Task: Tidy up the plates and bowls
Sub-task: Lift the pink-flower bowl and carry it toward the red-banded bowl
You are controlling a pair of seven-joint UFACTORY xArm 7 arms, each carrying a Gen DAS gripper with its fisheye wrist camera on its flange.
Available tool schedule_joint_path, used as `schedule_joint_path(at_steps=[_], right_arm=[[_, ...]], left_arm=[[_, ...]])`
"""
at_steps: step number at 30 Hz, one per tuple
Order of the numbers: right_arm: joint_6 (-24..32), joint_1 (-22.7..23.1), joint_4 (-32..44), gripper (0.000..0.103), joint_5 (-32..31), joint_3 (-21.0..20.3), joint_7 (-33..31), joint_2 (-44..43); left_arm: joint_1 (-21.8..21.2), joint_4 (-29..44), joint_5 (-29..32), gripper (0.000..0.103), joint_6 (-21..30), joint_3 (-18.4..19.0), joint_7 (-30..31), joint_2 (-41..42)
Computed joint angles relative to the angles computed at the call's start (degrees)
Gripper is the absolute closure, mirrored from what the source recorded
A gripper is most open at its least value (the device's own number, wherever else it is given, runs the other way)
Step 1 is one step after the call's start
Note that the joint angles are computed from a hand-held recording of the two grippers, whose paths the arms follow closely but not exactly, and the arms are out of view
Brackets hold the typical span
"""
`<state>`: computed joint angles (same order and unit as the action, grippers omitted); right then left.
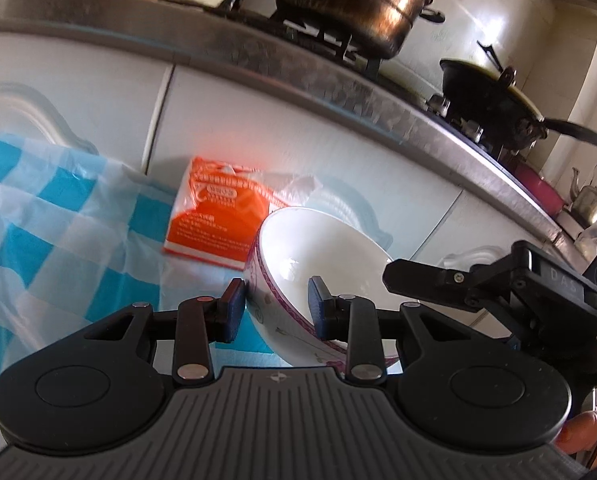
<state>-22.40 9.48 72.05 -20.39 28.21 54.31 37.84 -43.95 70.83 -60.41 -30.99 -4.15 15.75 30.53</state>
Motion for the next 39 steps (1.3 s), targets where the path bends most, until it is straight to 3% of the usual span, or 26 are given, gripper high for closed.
schedule_joint_path(at_steps=[10,17,27,34,39], right_arm=[[-3.9,4.7,-8.9,0.015,1.31,-2.55,2.04,-10.51],[-7.68,13.22,-17.1,0.015,6.34,-7.87,1.38,-19.71],[-14.59,26.71,-28.9,0.015,22.59,-10.08,-5.44,-27.19],[-19.36,36.97,-33.93,0.014,40.85,-8.37,-15.39,-27.91],[-24.25,42.03,-35.16,0.012,49.41,-6.95,-17.84,-25.41]], left_arm=[[0.58,-13.61,0.69,0.067,-8.43,-5.83,-2.89,-11.37],[0.12,-22.79,-3.25,0.067,-13.02,-11.2,-3.74,-19.84],[-3.59,-32.45,-12.86,0.067,-19.78,-18.26,-4.72,-26.55],[-8.79,-34.57,-19.75,0.067,-26.65,-22.09,-3.57,-24.73],[-12.0,-36.53,-23.08,0.067,-28.93,-23.77,-5.92,-22.76]])
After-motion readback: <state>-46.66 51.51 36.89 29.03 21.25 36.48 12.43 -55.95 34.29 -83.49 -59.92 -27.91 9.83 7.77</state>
